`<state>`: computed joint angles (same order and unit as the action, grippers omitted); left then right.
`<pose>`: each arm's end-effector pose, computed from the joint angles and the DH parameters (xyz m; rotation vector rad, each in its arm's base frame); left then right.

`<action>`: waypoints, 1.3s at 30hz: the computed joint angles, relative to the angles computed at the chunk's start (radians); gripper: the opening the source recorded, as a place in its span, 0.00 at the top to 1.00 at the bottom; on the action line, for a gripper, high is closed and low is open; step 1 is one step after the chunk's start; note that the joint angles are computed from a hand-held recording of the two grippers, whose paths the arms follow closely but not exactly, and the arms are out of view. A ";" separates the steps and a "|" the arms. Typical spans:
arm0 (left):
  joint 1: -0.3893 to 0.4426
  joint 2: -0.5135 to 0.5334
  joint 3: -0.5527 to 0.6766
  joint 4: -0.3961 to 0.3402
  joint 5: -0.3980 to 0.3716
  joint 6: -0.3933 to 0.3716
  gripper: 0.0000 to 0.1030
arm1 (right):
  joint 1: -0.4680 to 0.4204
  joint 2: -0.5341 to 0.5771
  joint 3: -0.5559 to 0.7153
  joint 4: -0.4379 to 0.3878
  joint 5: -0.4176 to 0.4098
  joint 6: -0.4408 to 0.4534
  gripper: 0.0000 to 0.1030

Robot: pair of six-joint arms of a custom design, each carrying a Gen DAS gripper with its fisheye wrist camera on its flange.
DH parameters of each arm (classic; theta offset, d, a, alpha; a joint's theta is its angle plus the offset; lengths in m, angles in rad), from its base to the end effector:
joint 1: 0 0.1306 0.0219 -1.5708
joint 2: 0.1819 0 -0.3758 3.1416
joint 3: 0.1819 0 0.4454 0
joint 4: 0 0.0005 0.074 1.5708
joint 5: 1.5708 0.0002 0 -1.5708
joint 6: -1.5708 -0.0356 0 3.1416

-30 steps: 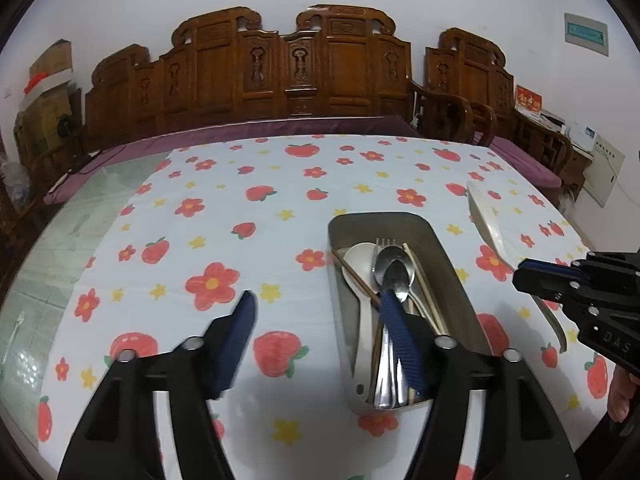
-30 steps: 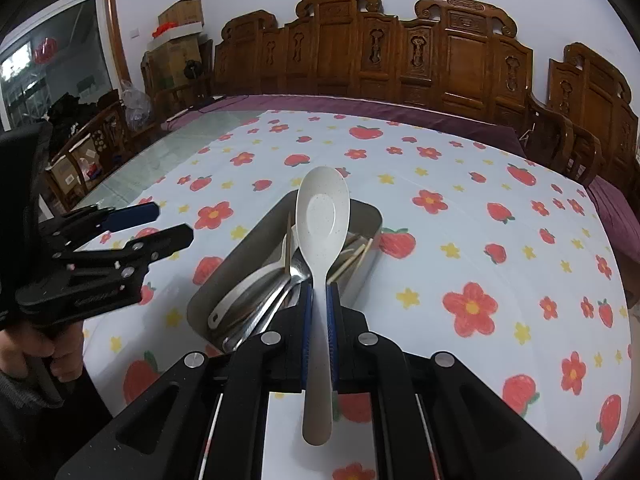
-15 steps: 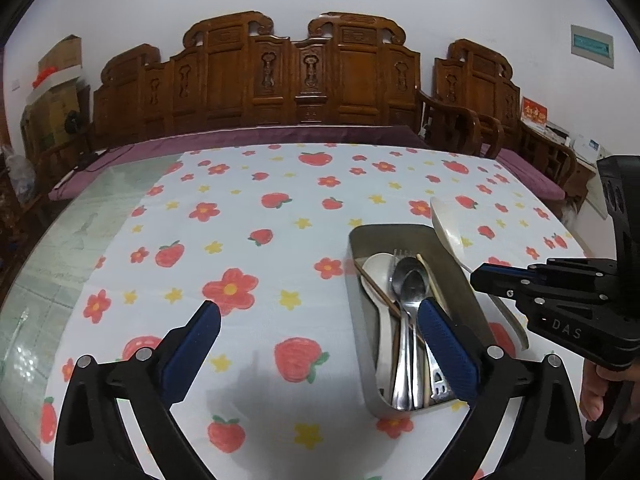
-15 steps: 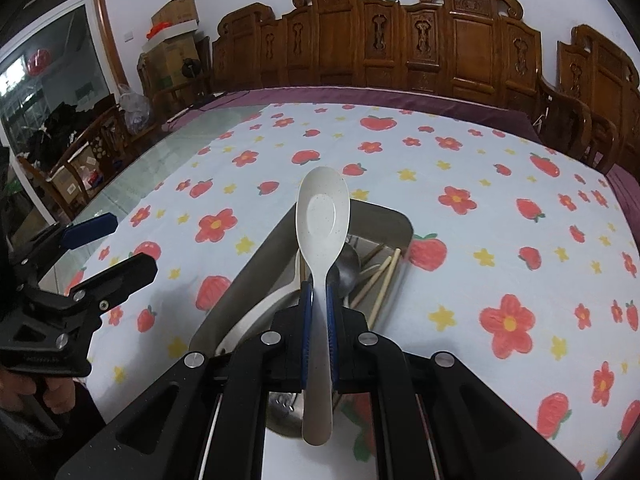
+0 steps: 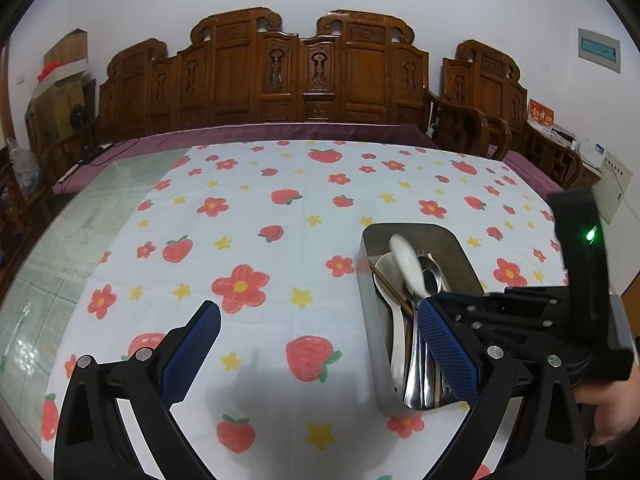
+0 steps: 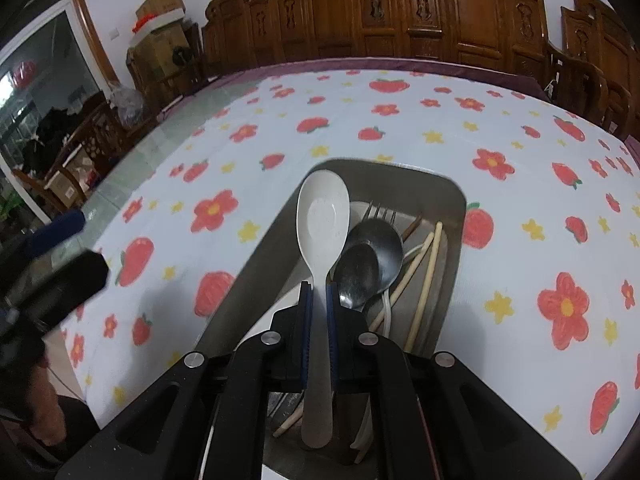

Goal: Organize utensils

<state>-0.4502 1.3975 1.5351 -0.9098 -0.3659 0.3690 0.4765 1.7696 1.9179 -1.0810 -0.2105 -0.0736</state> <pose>0.4942 -0.2253 0.4925 -0.0851 2.2788 0.0038 0.5893 0.3120 0.4578 -0.5952 2.4716 0.4862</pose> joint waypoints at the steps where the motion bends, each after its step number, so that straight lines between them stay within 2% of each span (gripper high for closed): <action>1: 0.000 0.000 0.000 0.000 0.000 -0.001 0.08 | 0.001 -0.002 -0.005 0.001 0.005 0.003 0.91; 6: -0.004 0.000 0.005 -0.009 -0.018 0.011 0.08 | 0.001 -0.021 -0.028 0.007 0.015 0.025 0.91; 11: -0.028 -0.006 0.017 -0.031 -0.038 0.020 0.08 | -0.012 -0.103 -0.095 0.051 0.025 0.037 0.89; 16: -0.064 -0.011 0.031 -0.069 -0.053 0.054 0.08 | -0.033 -0.214 -0.181 0.096 0.046 0.027 0.62; 18: -0.082 -0.017 0.035 -0.084 -0.060 0.068 0.08 | -0.045 -0.262 -0.215 0.108 0.065 0.020 0.43; 19: -0.091 -0.020 0.038 -0.091 -0.066 0.074 0.08 | -0.051 -0.282 -0.230 0.115 0.071 0.017 0.39; 21: -0.113 -0.027 0.046 -0.109 -0.079 0.088 0.08 | -0.065 -0.333 -0.266 0.131 0.088 0.007 0.23; 24: -0.143 -0.032 0.058 -0.131 -0.096 0.104 0.08 | -0.082 -0.388 -0.304 0.145 0.111 0.000 0.08; 27: -0.172 -0.030 0.078 -0.162 -0.115 0.123 0.08 | -0.103 -0.460 -0.352 0.165 0.135 -0.013 0.03; 34: -0.230 -0.045 0.096 -0.184 -0.126 0.161 0.08 | -0.141 -0.584 -0.428 0.161 0.165 -0.031 0.03; 39: -0.281 -0.042 0.119 -0.221 -0.196 0.176 0.08 | -0.155 -0.659 -0.469 0.163 0.181 -0.036 0.03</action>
<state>-0.7315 1.3559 1.6541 -1.1313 -0.5618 0.5450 0.3218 1.1111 1.4492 -0.9180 -0.0294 -0.1098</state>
